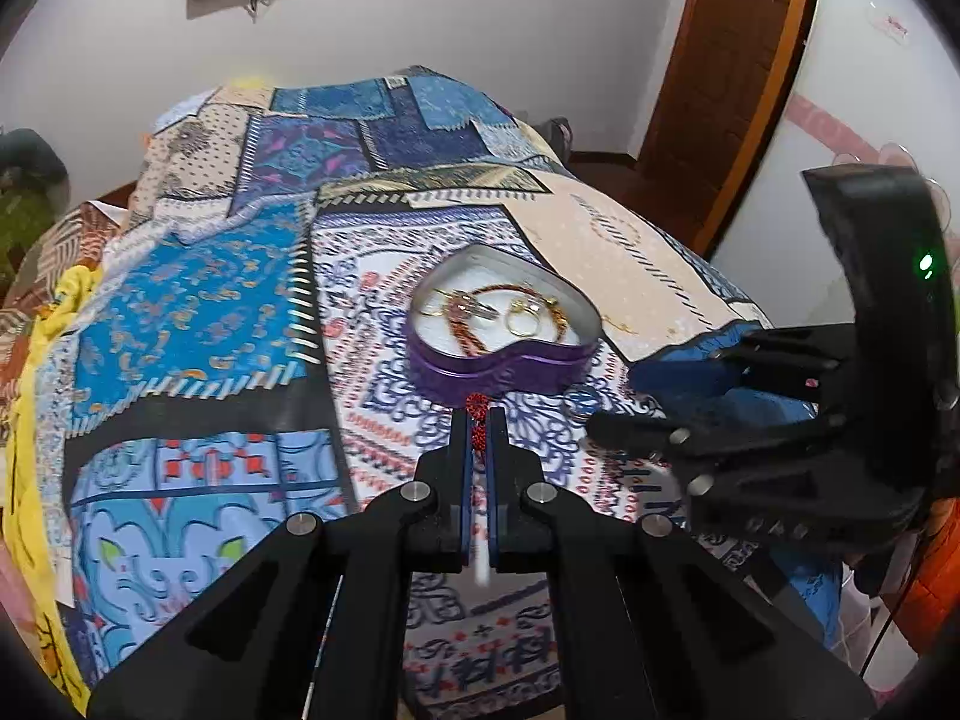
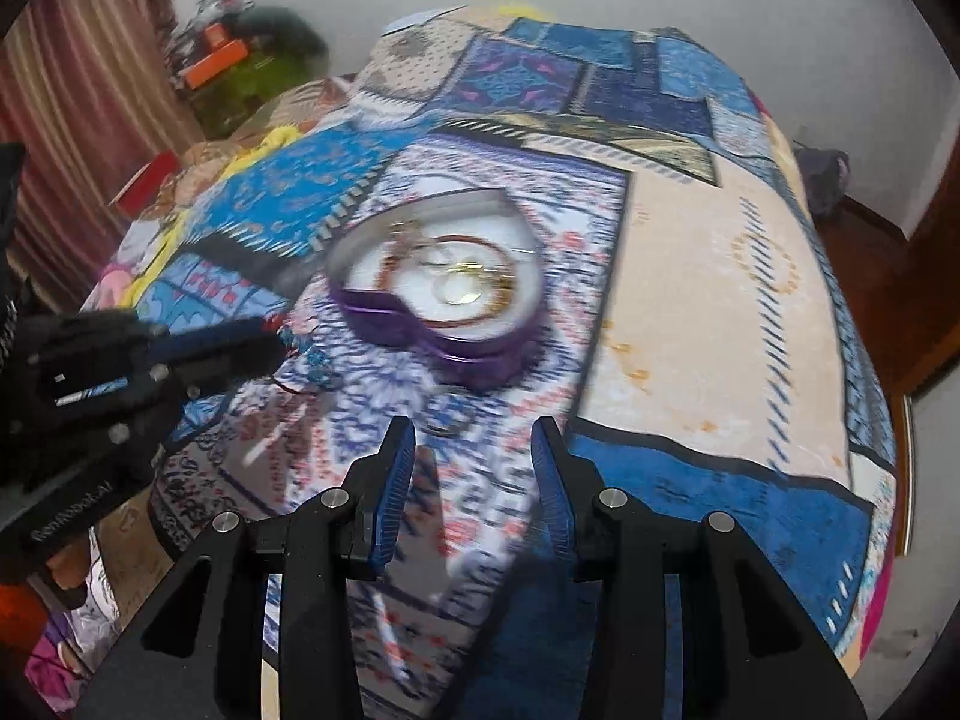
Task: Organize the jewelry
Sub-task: 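Grasp the red beaded bracelet with the left tool while the right tool grasps a silver ring, then lower the bracelet into the tin with the left tool while the right tool drops the ring in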
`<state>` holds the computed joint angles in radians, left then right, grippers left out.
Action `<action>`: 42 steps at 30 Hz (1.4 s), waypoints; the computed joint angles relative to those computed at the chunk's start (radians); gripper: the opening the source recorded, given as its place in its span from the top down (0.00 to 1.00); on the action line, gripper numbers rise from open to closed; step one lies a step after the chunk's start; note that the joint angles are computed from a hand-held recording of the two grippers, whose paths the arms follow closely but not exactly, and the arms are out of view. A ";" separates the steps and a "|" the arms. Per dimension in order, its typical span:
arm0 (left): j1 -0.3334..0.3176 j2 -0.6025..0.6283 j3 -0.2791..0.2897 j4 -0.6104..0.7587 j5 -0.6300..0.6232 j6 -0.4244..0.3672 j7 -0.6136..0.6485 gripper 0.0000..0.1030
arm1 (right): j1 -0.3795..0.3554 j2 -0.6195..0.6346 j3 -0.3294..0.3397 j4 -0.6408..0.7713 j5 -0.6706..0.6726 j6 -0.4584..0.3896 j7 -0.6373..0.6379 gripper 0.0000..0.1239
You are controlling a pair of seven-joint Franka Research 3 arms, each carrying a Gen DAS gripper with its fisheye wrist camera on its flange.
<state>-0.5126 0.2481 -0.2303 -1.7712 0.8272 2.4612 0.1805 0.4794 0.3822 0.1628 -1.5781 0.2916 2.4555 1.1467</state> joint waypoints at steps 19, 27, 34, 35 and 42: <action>0.009 -0.045 -0.003 -0.019 0.078 -0.007 -0.079 0.98 | 0.014 -0.032 0.000 -0.043 -0.035 0.076 0.018 0.84; 0.010 -0.053 -0.004 0.017 0.134 -0.031 -0.094 0.98 | -0.004 -0.071 0.012 -0.060 0.027 0.144 -0.004 0.84; 0.014 -0.046 -0.001 0.044 0.166 -0.027 -0.087 0.98 | -0.010 -0.063 0.018 -0.039 0.067 0.184 -0.014 0.84; 0.014 -0.041 0.000 0.050 0.168 -0.027 -0.084 0.98 | -0.010 -0.060 0.017 -0.034 0.068 0.186 -0.013 0.84; 0.020 -0.007 0.012 0.077 0.151 -0.007 -0.056 0.98 | -0.012 -0.019 0.017 0.017 0.076 0.182 -0.008 0.84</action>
